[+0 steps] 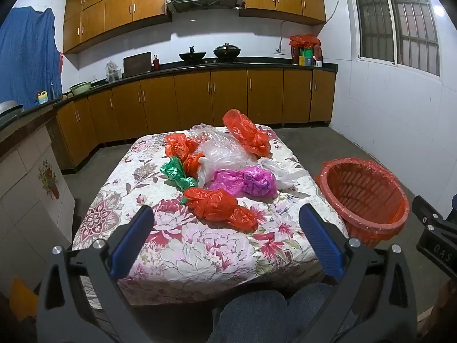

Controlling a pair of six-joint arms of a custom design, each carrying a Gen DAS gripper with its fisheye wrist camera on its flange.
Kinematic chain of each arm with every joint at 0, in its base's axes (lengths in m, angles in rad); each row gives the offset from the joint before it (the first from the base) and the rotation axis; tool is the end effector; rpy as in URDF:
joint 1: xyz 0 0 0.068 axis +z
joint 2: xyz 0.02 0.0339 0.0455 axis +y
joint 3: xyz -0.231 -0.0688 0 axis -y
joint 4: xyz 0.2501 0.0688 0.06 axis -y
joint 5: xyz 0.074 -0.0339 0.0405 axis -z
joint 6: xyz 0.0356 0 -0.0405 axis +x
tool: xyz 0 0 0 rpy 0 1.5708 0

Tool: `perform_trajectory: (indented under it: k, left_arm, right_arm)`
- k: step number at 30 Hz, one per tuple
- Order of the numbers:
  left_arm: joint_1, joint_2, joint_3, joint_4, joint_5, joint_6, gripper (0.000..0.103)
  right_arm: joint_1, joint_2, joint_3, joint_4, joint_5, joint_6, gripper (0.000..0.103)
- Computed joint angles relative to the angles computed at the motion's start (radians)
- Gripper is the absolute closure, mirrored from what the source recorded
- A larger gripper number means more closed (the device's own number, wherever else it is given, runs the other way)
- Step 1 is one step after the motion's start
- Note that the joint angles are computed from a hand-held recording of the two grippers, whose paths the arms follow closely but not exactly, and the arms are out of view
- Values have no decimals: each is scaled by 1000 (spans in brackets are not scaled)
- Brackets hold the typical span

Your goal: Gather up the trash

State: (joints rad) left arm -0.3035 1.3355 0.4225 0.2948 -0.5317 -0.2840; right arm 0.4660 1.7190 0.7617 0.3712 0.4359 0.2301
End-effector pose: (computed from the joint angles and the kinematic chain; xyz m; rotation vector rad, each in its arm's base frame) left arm 0.2457 -0.0580 0.1162 -0.2722 2.0846 0.2316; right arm 0.3067 0.1374 0.1132 0.0006 2.0964 -0.0525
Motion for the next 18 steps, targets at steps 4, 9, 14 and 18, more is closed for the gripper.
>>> perform_trajectory:
  k: [4,9,14,18]
  left_arm:
    - [0,0,1,-2,1,-1,4]
    - [1,0,1,-1,2,-2,4]
    - [1,0,0,-1,3,-3,4]
    - [1,0,0,-1,3,-3,4]
  right_arm:
    - [-1,-2,0,-1,-1,0,2]
    - [0,-2,2,-3,0,0,2]
    - [-2,-4,3,-7,-3,1,2]
    - [-2,-5,1,-2,-3,1,2]
